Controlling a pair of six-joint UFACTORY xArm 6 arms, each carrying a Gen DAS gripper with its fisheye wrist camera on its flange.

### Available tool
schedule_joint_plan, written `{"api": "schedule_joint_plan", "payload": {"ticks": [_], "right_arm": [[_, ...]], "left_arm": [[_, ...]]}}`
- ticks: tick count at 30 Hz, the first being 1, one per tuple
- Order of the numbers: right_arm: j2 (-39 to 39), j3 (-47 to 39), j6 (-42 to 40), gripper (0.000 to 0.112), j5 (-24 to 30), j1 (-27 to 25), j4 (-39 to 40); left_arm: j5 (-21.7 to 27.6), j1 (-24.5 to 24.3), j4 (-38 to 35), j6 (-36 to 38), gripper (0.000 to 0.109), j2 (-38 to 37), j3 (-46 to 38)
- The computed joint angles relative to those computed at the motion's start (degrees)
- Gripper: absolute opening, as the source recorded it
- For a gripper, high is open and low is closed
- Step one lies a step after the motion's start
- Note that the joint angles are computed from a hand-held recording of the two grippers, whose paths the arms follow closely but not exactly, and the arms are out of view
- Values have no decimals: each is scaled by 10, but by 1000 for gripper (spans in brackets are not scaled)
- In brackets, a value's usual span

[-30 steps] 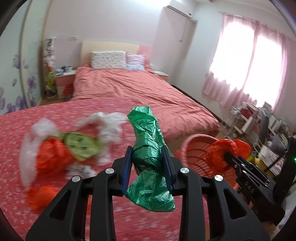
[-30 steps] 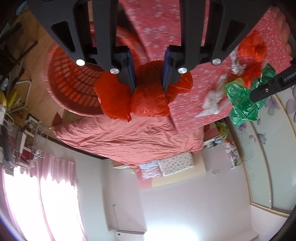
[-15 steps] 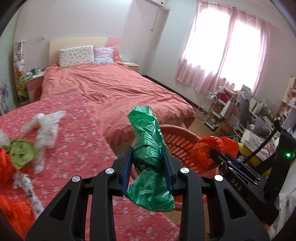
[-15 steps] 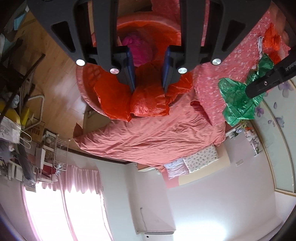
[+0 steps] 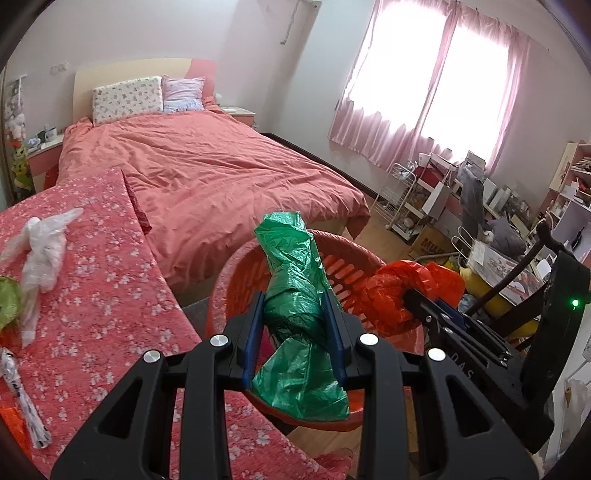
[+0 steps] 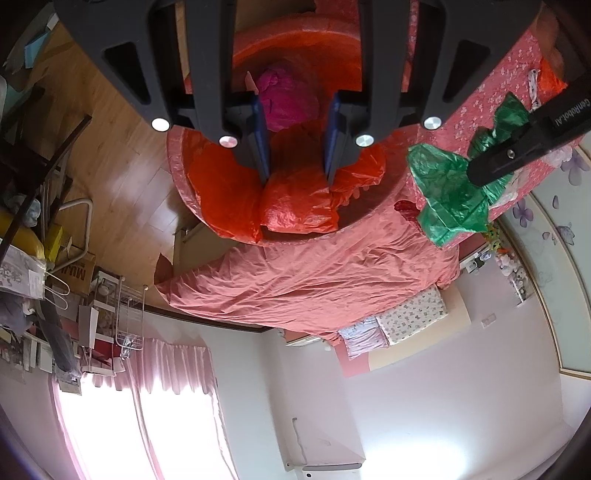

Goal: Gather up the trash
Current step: 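Move both held bags over the orange basket and release them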

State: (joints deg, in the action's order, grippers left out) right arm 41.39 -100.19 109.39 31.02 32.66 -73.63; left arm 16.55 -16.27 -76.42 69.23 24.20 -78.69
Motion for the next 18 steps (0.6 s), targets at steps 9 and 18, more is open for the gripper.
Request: {"api": "schedule_joint_plan", "payload": {"ticks": [9,18], "right_arm": [[8,-6,-3,31,-17,-13,-1],[25,-19,3,52,-35,-24,9]], "left_arm": [[4,-5,35,-43,34,30,-31],[13,8,97,-119,56,50,-37]]}}
